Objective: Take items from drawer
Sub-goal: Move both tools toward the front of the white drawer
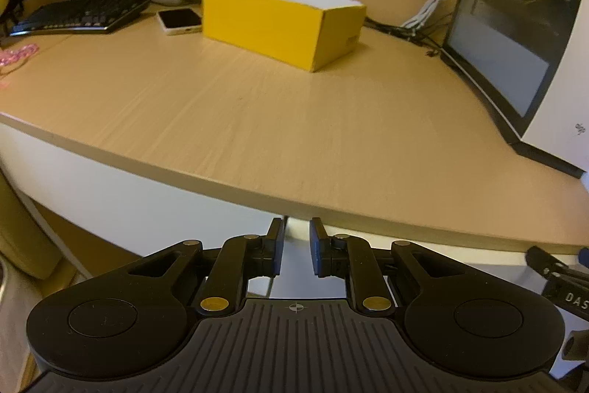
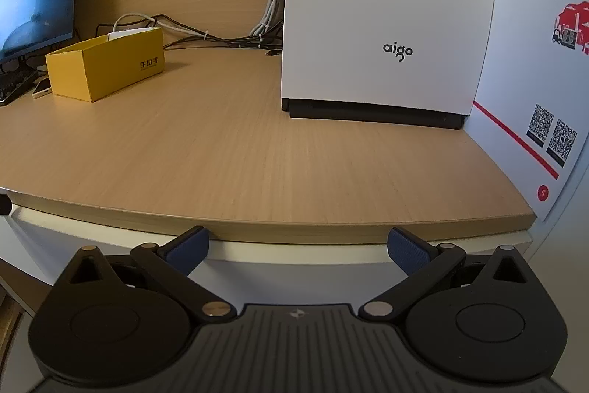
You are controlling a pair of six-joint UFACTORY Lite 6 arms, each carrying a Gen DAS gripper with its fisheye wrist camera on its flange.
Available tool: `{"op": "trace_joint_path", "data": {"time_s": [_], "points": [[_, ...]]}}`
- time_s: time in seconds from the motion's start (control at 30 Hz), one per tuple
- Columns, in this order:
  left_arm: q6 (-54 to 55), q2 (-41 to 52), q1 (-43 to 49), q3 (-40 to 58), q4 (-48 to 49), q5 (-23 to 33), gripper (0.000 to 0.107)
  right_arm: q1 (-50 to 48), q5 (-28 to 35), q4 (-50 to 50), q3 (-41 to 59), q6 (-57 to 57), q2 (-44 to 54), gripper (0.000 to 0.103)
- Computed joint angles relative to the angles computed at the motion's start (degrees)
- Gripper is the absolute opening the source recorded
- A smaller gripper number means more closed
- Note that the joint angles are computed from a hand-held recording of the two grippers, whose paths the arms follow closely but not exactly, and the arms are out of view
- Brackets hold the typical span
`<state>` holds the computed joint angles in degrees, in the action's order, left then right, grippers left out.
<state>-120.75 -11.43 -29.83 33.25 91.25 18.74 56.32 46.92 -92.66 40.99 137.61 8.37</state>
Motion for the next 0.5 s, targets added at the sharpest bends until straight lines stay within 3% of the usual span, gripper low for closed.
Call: {"op": "trace_joint_path", "data": {"time_s": [0.33, 0.5], "points": [[-10.6, -0.4, 3.0, -1.3, 11.8, -3.9, 0.016, -0.5, -1.6, -0.6, 0.7, 1.1, 0.4, 0.103], [1.9, 0.5, 4.0, 1.0, 0.8, -6.2, 0.018, -0.8, -2.9, -0.1, 1.3, 0.9, 0.6, 0.103]]}}
